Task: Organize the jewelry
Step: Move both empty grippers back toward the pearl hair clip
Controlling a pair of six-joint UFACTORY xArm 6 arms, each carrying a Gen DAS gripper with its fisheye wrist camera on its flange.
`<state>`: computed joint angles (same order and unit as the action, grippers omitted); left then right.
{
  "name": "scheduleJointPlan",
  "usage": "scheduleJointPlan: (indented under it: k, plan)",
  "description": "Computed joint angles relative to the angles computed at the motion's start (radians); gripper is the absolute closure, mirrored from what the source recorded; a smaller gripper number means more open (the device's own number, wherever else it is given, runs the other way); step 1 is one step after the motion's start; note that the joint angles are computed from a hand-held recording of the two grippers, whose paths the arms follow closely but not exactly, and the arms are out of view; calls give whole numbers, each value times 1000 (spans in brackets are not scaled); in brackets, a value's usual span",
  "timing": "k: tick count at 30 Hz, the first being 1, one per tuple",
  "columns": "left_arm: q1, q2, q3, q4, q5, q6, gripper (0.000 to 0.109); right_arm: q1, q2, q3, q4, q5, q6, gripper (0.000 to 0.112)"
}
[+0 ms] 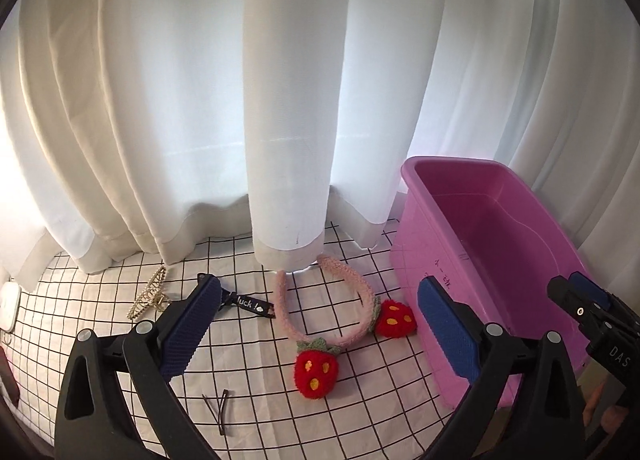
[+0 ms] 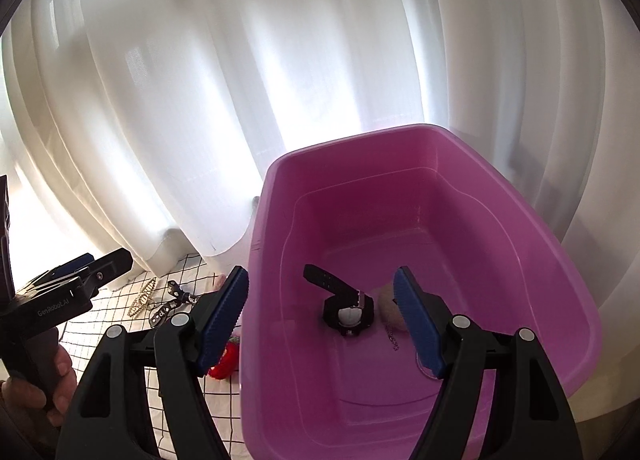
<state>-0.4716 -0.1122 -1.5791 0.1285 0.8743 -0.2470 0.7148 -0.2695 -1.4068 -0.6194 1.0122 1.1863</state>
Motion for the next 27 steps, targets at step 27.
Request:
scheduleJointPlan:
  k: [27]
  plan:
    - [459, -6, 172, -127, -33, 208, 12, 107, 576, -574, 180, 79, -141, 41]
